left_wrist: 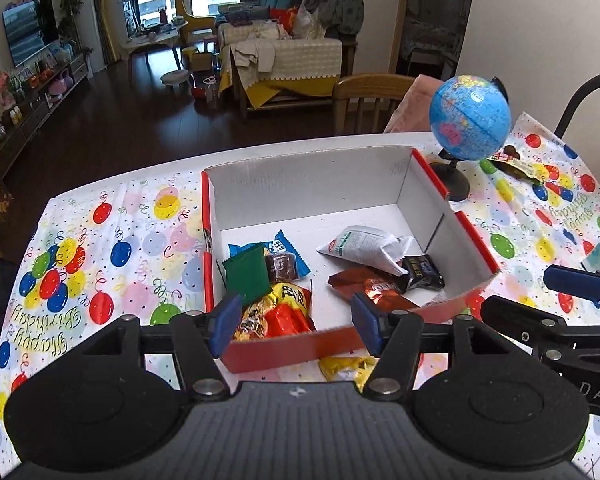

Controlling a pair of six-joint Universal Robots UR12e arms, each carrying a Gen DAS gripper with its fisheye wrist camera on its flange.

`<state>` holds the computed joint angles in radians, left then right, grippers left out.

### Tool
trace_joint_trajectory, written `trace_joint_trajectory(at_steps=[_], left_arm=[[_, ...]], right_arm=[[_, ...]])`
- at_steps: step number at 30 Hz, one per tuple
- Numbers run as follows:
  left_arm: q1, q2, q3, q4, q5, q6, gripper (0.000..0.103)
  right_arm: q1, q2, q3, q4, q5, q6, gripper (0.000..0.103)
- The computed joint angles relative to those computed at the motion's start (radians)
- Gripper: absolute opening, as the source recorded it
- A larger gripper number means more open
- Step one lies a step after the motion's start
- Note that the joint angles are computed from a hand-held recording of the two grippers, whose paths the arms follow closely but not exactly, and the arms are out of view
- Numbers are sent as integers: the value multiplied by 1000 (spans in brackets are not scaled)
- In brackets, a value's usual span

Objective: Organize snacks
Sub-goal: 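Withdraw both grippers from the box toward the remaining snacks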

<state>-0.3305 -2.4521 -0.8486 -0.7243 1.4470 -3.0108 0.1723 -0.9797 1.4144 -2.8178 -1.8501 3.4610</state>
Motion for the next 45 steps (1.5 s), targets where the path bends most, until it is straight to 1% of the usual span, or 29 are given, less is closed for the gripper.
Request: trace_joint_trajectory(at_steps=[3,10,14,17,18,20,23,26,29,32,36,38,42,45], left_arm=[[1,26,-43,30,-5,-5,65],[-1,84,-136,98,-16,-11,68],[-1,108,-174,116,-27,-16,73],[-1,124,-202,129,-38,-18,74],[-1,129,-210,132,-41,-20,78],[1,139,-229,138,-61,-26,82],[3,152,-252,140,-79,-35,82],[5,168,-290,162,-100,-38,91],[5,174,-310,153,-121,-43,100],[5,177,-325,137,-137,-47,100],[4,176,-343,117,-135,-55,100],[2,173,-349,109,-122,-56,100],[-3,160,-335,46,-92,-45,100],[-4,151,-332,27,-85,-39,100]], right_arm=[[3,-15,19,-14,1,9,86],[10,-47,63,-51,1,13,89],[13,-65,96,-88,-2,6,91],[13,-77,120,-109,-5,7,92],[13,-81,126,-113,-3,11,92],[12,-89,140,-121,-2,17,92],[11,-98,161,-135,2,22,93],[11,-105,180,-143,2,26,93],[9,-112,198,-140,5,39,93],[8,-116,214,-137,3,52,93],[6,-117,235,-125,1,69,93],[5,-116,241,-114,-1,73,93],[8,-107,244,-96,-18,65,93],[7,-99,244,-84,-17,62,93]])
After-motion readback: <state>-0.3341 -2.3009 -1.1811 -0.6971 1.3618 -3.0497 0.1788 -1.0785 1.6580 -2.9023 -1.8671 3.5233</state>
